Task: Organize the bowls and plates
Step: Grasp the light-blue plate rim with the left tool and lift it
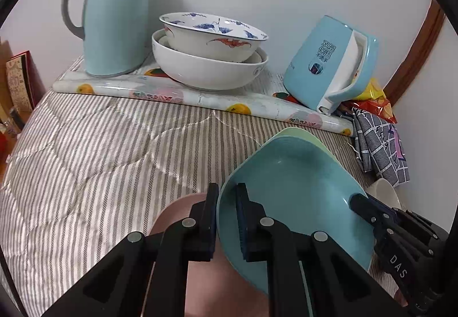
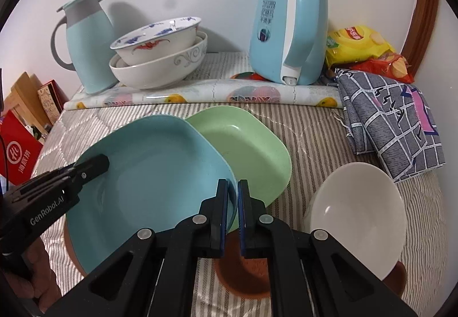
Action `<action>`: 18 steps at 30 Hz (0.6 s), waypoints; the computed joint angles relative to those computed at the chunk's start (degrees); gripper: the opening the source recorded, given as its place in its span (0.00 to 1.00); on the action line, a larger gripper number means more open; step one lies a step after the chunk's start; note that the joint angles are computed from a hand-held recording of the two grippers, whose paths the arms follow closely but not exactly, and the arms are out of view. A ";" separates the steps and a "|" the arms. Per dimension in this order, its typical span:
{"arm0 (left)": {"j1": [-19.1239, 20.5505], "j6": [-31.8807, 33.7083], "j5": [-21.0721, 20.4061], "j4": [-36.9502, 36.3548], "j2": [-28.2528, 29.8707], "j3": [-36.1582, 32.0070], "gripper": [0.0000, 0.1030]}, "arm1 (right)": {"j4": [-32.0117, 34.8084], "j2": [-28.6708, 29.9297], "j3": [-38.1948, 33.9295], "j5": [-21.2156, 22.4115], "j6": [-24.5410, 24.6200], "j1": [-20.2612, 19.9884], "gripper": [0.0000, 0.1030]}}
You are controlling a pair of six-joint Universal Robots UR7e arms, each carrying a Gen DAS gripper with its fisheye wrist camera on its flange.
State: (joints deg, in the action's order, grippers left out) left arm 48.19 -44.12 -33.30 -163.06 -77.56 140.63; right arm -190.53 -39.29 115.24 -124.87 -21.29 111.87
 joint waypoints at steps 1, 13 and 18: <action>-0.70 -1.04 0.42 1.06 -0.74 0.52 0.12 | -0.23 -0.25 0.42 0.11 -0.07 0.20 0.06; -7.41 -16.21 3.81 17.86 -10.20 5.25 0.12 | -2.35 -2.53 5.42 1.83 0.50 2.32 0.06; -9.25 -21.84 3.86 24.71 -13.29 6.58 0.12 | -2.70 -2.64 6.96 2.19 0.88 2.81 0.06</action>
State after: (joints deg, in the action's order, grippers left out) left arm 38.94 -65.96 -29.44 -138.35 -90.85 147.21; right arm -193.23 -41.93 122.20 -122.69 -20.41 114.68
